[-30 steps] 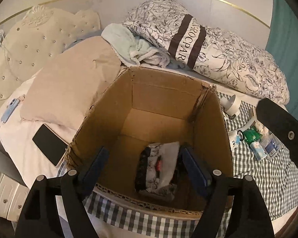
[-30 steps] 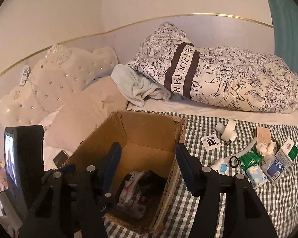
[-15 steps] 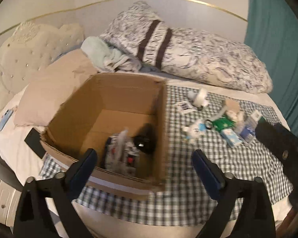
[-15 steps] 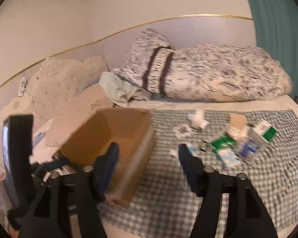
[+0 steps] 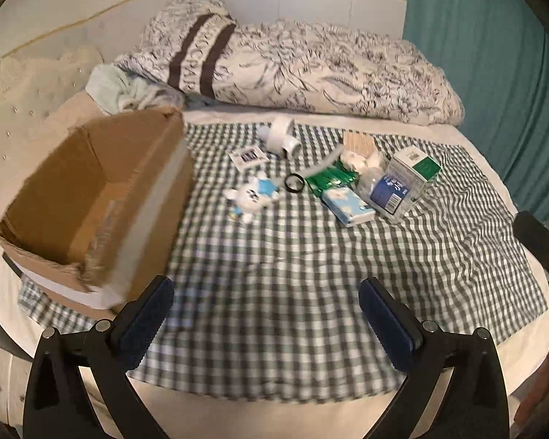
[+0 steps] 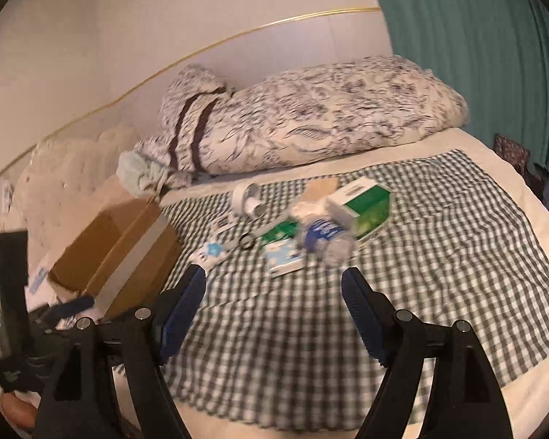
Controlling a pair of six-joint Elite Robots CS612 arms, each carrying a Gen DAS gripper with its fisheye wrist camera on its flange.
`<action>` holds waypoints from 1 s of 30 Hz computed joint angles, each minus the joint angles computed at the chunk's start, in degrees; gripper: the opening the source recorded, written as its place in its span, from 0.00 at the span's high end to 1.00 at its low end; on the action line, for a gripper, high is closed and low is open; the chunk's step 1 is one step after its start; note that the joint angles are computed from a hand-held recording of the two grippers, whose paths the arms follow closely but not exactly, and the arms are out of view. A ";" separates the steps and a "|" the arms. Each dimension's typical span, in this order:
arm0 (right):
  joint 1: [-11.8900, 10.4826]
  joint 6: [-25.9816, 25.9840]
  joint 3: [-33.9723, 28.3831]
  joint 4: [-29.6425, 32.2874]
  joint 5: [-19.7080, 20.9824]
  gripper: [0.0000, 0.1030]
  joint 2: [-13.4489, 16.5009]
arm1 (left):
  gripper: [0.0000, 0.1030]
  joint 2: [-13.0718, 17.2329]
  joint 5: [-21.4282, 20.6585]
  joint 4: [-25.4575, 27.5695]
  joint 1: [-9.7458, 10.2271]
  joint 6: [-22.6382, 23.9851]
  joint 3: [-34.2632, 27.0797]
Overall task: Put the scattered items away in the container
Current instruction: 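Withdraw the left gripper from the box back over the bed, then grasp the blue floral tissue pack with the left gripper while the right grasps the floss jar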
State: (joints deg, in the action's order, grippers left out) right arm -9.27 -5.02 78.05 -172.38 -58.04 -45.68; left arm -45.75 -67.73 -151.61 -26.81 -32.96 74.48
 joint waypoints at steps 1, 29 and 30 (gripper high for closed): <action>-0.26 0.09 -1.02 0.41 -0.22 0.26 0.63 | 0.00 0.99 -0.82 1.03 0.06 -0.41 -1.69; 0.76 -22.93 -37.01 28.66 3.93 0.40 22.87 | 0.00 26.66 -5.80 25.29 2.11 -5.95 -44.33; 0.78 -22.90 -37.50 28.91 3.69 0.40 23.17 | 0.00 27.26 -6.16 26.10 2.19 -6.07 -45.35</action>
State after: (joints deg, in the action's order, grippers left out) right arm -8.50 -27.92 40.55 -143.47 -54.35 -22.52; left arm -18.49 -73.89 -125.52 -24.62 -39.03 29.14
